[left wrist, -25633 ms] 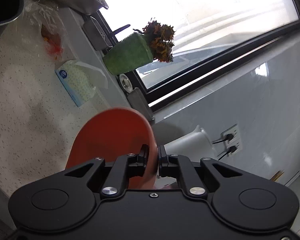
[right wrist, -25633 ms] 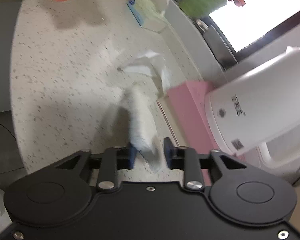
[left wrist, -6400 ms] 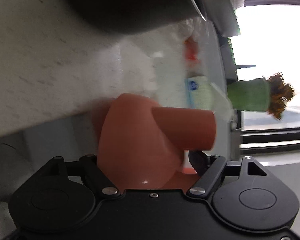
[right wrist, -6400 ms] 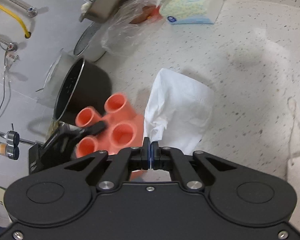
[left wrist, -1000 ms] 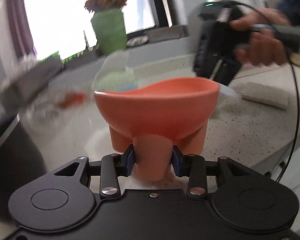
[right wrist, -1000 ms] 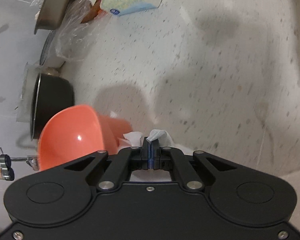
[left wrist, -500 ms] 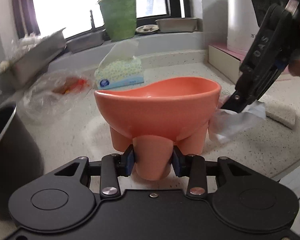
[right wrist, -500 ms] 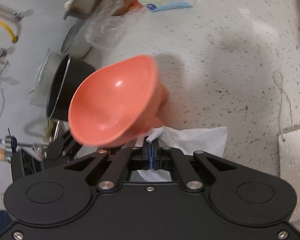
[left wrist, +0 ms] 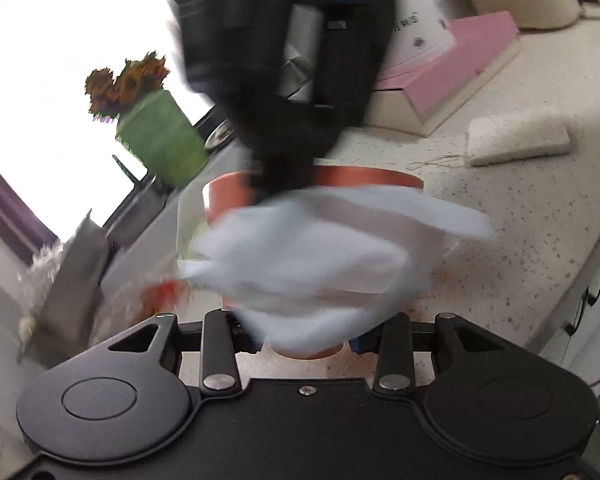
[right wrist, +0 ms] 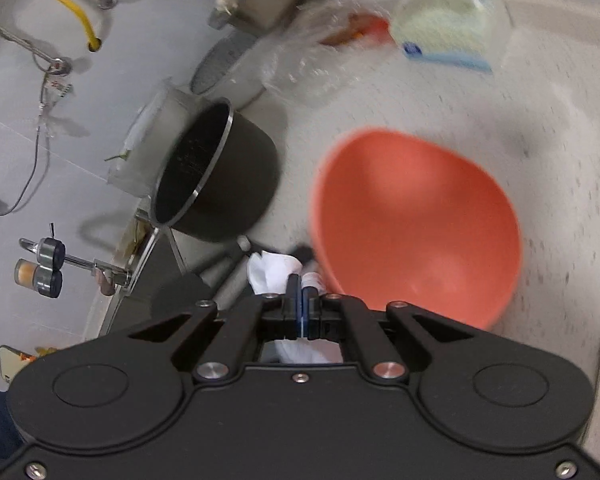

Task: Clean bowl
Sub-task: 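Hold the bowl by its foot with the left tool while the right tool wipes its outer wall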

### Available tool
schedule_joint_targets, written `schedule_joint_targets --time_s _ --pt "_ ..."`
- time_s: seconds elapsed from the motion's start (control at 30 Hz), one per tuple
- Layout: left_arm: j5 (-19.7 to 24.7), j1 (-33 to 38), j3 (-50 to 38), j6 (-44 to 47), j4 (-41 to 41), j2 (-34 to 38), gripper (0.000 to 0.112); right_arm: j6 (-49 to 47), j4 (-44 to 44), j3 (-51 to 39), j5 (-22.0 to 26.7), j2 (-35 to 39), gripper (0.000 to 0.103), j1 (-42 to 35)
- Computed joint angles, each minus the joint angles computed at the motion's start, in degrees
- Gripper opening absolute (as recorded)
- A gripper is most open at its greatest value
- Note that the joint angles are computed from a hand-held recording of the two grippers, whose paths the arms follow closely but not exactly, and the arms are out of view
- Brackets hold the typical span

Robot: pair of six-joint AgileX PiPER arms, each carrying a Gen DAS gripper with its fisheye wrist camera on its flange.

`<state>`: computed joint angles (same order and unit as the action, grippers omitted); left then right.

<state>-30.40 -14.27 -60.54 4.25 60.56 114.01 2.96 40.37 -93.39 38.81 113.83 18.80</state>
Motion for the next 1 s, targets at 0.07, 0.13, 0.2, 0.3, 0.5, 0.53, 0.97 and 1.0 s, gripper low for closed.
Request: schedule_joint_targets --time_s 0.07,0.13,0.2,0.3,0.5,0.53,0.97,1.0 --pt "-1.26 0.06 0.41 3.18 -1.26 0.37 0.037 1.20 -1.42 -2.70 1.04 1.05 0.001 -0.47" --pt "-2.64 0.08 1.55 7.09 -3.04 0.35 0.037 3.40 -3.94 -6.42 2.53 2.48 0.001 -0.86" --pt "-5.14 0.39 3.25 12.81 -5.51 0.54 0.037 4.15 -5.65 -10.59 4.79 3.95 0.001 -1.77" --pt "-7.59 1.04 4.21 16.04 -6.46 1.10 0.037 6.44 -9.10 -18.06 8.72 7.26 0.001 -2.82" --pt "-11.21 2.60 5.36 16.22 -6.95 1.97 0.037 10.85 -16.35 -33.36 18.30 15.20 0.001 -5.24" --pt "-12.19 3.02 5.69 16.56 -7.01 2.14 0.037 11.11 -16.87 -34.66 19.17 15.99 0.001 -5.52" --pt "-11.07 6.30 4.15 4.59 0.03 1.71 0.037 11.12 -18.01 -22.87 16.41 16.61 0.001 -9.01" --pt "-10.18 6.43 3.68 2.40 0.70 1.68 0.037 10.78 -17.67 -21.32 15.91 15.97 0.001 -9.16"
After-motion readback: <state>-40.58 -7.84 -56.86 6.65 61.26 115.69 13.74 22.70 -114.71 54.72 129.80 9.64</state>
